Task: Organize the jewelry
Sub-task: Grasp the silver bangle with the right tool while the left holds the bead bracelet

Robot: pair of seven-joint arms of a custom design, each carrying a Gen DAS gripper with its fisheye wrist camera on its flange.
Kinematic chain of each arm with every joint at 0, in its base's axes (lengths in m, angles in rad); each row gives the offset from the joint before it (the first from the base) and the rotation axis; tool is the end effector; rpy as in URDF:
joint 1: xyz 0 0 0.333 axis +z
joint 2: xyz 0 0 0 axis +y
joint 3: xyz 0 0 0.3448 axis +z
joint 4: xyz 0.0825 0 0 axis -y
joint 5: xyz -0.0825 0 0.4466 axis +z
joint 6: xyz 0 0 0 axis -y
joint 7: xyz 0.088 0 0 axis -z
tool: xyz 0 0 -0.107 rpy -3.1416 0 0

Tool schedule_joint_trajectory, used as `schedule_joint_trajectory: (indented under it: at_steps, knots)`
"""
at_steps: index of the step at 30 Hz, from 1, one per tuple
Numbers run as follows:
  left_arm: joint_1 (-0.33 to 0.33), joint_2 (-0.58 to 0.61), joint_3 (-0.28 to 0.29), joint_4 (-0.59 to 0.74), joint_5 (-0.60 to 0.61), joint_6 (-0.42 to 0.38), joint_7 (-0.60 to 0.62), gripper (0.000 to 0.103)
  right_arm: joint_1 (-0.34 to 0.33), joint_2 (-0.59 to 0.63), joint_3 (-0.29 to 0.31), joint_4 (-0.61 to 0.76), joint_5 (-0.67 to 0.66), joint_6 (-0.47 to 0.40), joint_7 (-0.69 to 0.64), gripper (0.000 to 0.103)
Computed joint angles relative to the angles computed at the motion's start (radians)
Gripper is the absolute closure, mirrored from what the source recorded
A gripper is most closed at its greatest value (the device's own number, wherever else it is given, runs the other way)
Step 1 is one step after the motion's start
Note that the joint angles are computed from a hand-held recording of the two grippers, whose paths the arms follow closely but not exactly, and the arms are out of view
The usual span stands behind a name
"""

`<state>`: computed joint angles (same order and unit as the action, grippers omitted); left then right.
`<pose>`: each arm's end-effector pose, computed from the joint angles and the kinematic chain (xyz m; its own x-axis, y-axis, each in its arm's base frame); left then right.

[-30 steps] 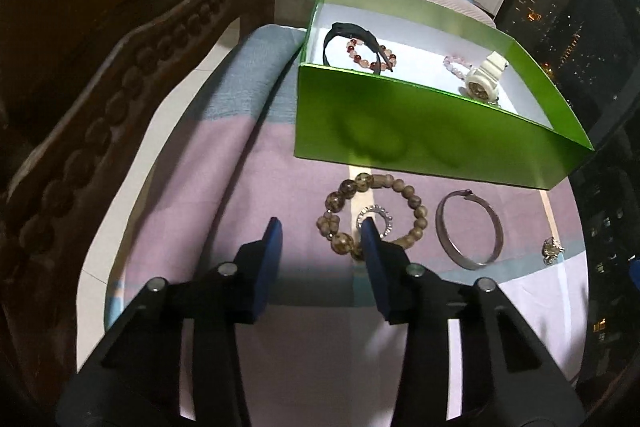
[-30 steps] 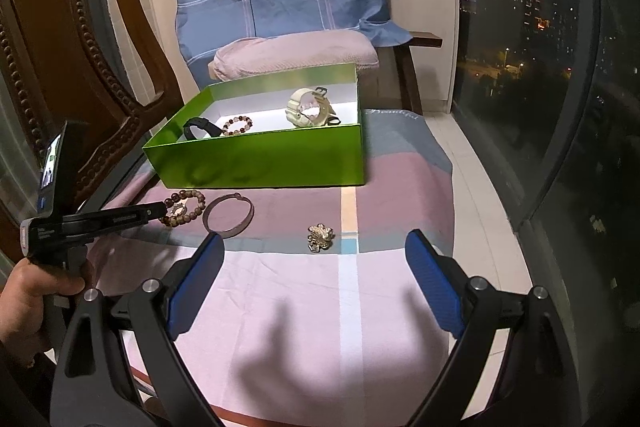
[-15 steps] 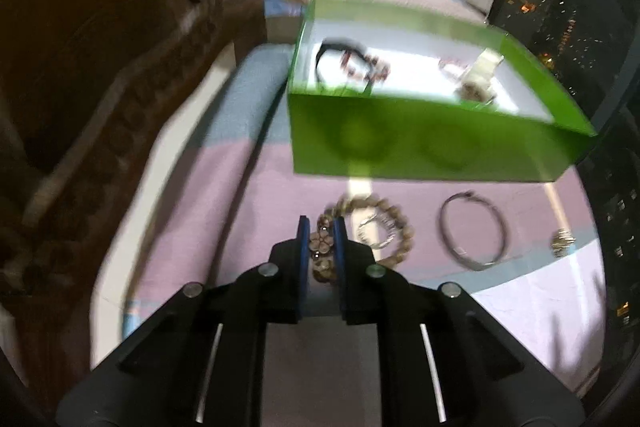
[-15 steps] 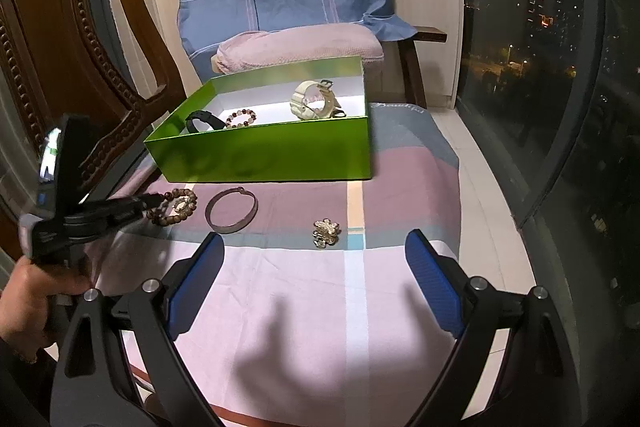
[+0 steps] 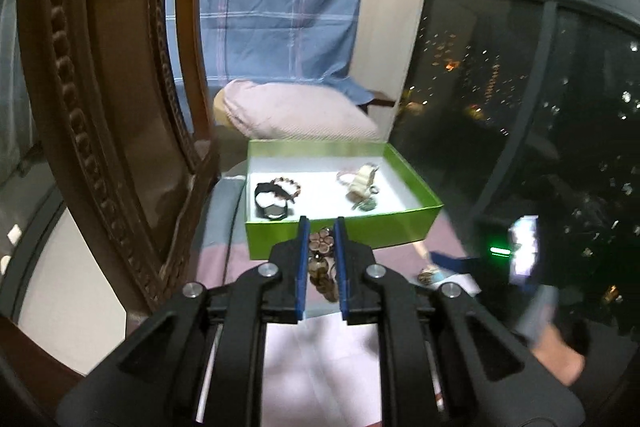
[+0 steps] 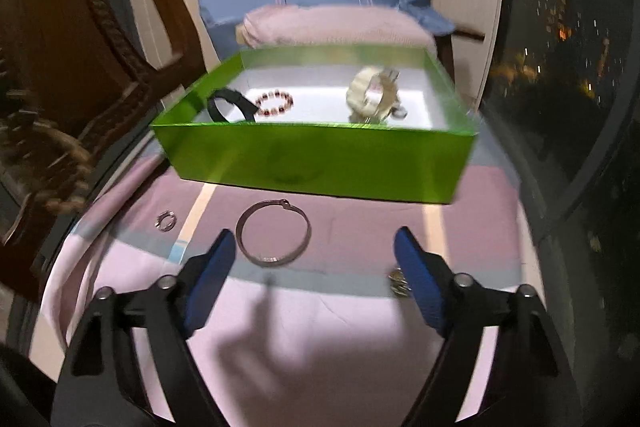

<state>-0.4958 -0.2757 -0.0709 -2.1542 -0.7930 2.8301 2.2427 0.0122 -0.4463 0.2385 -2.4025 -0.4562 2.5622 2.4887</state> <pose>0.4980 -0.2788 0.6259 -0.6384 -0.7497 0.1743 -0.4825 0.2134 -0.8495 0.4861 0.1416 0.5416 -0.3229 -0.9451 -0.0494 -0.6980 0.2731 -0.6620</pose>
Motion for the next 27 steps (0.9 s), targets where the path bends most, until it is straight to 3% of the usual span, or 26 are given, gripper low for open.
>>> schedule_joint_trajectory:
  at_steps: [5, 8, 9, 13, 17, 21, 27]
  knots:
    - [0.01, -0.003, 0.003, -0.01, 0.013, 0.001, -0.011, 0.091, 0.03, 0.142, -0.029, 0.099, 0.037, -0.102, -0.033, 0.055]
    - [0.019, -0.002, 0.0, -0.014, 0.034, -0.006, -0.03, 0.091, 0.058, 0.161, -0.038, 0.127, -0.017, -0.145, -0.019, 0.094]
    - [0.022, -0.006, 0.002, -0.016, 0.04, -0.009, -0.032, 0.091, 0.076, 0.163, -0.052, 0.137, 0.006, -0.161, -0.04, 0.099]
    - [0.023, -0.016, 0.005, -0.021, 0.055, -0.021, -0.048, 0.091, 0.101, 0.127, -0.077, 0.119, 0.041, -0.14, -0.051, 0.1]
    - [0.016, -0.026, 0.014, -0.026, 0.049, -0.028, -0.048, 0.091, 0.095, -0.002, -0.075, 0.047, 0.064, -0.053, -0.048, 0.1]
    - [0.01, -0.028, 0.017, -0.025, 0.032, -0.048, -0.045, 0.091, 0.045, -0.168, -0.027, -0.03, 0.062, 0.018, -0.043, 0.1]
    - [0.003, -0.054, 0.006, -0.041, 0.034, -0.074, -0.058, 0.091, -0.054, -0.409, 0.054, -0.115, 0.079, 0.032, -0.042, 0.1]
